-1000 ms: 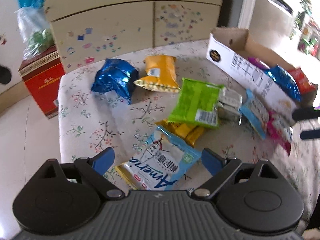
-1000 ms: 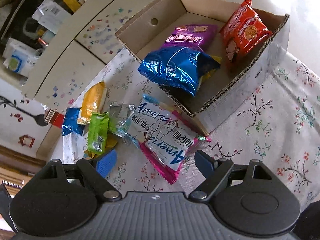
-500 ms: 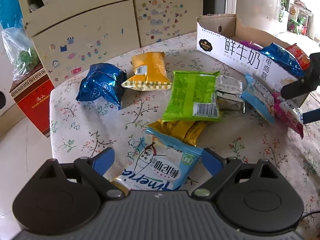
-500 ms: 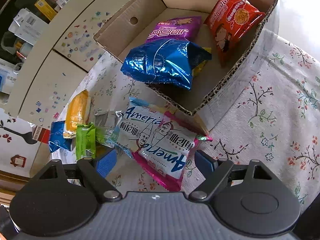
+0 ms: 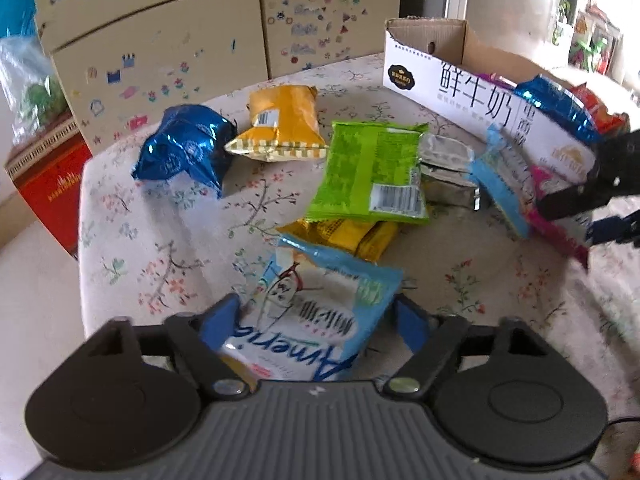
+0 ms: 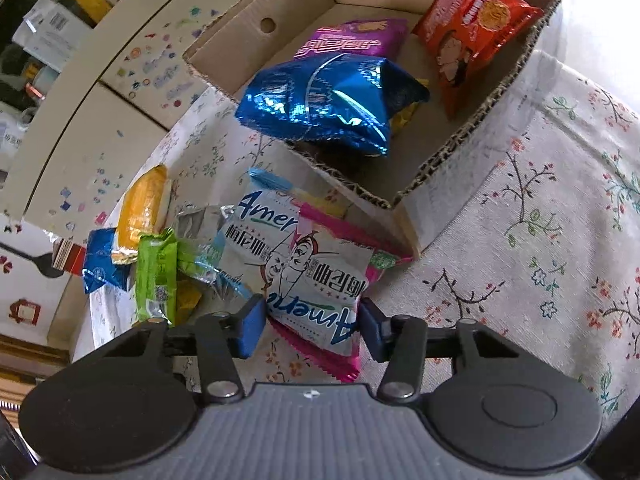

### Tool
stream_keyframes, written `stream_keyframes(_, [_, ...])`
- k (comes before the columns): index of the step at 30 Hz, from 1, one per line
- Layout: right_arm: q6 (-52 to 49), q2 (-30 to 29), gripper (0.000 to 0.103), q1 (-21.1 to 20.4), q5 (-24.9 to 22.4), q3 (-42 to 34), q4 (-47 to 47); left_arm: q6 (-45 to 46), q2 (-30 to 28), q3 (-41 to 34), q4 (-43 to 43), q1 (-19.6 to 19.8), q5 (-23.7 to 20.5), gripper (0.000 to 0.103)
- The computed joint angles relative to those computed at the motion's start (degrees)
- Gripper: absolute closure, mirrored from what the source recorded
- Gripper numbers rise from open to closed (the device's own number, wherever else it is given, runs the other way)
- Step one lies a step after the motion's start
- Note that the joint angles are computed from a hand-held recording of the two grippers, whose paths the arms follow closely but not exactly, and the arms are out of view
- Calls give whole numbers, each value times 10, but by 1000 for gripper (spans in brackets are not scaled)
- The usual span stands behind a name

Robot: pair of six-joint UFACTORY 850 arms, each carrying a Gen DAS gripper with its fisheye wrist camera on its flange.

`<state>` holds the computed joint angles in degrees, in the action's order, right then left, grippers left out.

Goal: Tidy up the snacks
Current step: 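Close the left gripper on a blue-trimmed Amerie packet while the right grasps a pink-trimmed one, then lift and carry both Amerie packets over the cardboard box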

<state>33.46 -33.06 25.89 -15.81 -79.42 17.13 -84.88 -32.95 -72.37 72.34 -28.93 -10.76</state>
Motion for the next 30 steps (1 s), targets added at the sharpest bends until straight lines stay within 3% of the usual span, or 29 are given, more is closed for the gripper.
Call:
stream_keyframes(5, [-102,6,51,-1,4,8,80,9,7,5,-23,-4,-6,46])
stream_keyframes(9, [-237,12,52,-5,-3,17,198,-16,13,12,-24,-10,-21,47])
stream_keyframes(15, [-365,16,52,-5,-12,21,294,-67,27,27,-27,-15,-16,49])
stream_keyframes(30, [-528,17,52,2,-19,18,394,-353,63,59,187,-30,-28,49])
